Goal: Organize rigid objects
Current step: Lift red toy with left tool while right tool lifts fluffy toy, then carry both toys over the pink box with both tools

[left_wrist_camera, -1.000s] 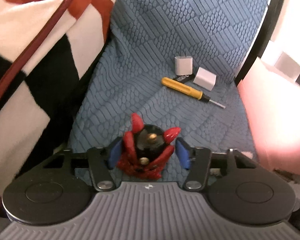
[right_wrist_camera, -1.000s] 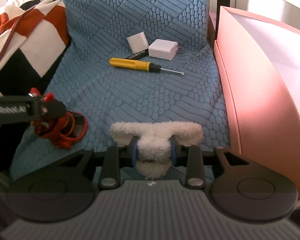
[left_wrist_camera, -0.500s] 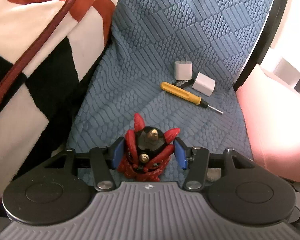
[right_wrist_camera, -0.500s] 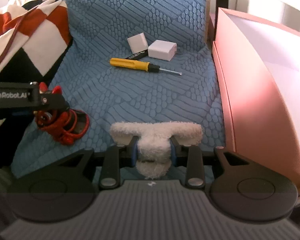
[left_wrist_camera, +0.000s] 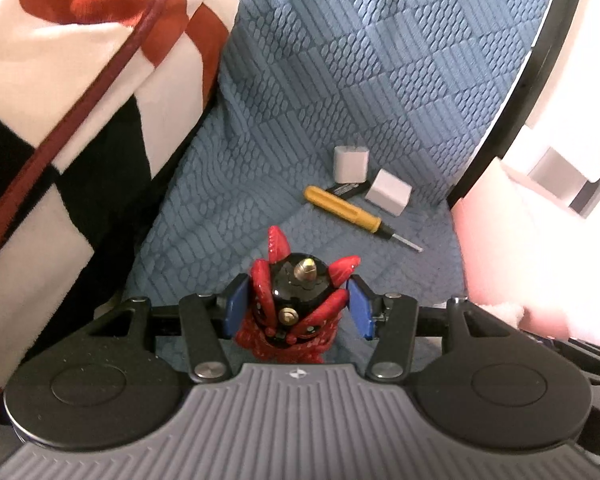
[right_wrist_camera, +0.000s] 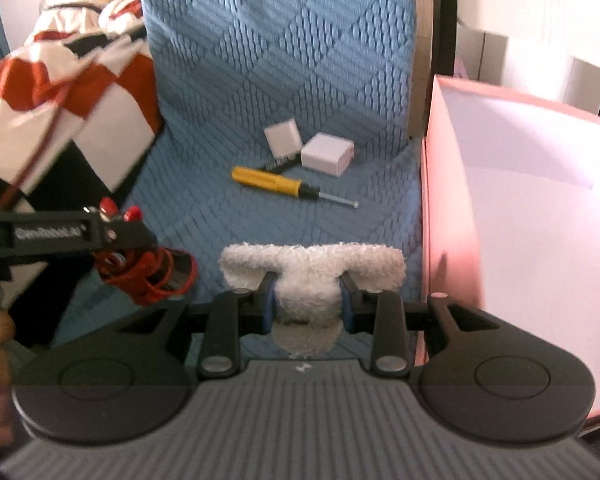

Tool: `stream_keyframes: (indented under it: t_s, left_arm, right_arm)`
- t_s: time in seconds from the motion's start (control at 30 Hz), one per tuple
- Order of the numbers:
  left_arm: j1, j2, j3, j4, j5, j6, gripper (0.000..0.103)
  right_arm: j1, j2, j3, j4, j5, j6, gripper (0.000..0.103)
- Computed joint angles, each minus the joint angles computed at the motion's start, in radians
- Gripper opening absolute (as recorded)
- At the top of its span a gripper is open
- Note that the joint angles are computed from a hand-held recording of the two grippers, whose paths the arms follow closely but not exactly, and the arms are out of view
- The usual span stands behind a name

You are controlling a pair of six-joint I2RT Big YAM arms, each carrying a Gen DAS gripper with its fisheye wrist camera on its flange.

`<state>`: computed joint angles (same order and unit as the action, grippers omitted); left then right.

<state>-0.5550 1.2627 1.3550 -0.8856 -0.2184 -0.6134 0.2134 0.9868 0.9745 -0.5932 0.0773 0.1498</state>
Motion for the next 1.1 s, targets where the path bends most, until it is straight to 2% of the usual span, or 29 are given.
stream_keyframes:
  t_s: [0.13,0.53,0.77,1.1]
  left_arm:
    - [-0.016,-0.022,0.016,0.002,0.003,-0.010,0.058]
    - [-0.096,-0.082,0.126,-0.101,-0.058,-0.044,0.058]
    - [-0.137,-0.111,0.161,-0.146,-0.094,-0.065,0.058]
    - [-0.190,-0.095,0.191,-0.148,-0.109,-0.101,0.058]
  right_arm:
    - [0.003,-0.051,0.007,-0.018,-0.009,-0.010,0.034]
    - [0.049,-0.195,0.036,-0.115,0.027,-0.022,0.034]
    - [0.061,-0.244,0.033,-0.138,0.031,-0.016,0.034]
    - [0.018,-0.296,0.022,-0.168,0.004,-0.021,0.034]
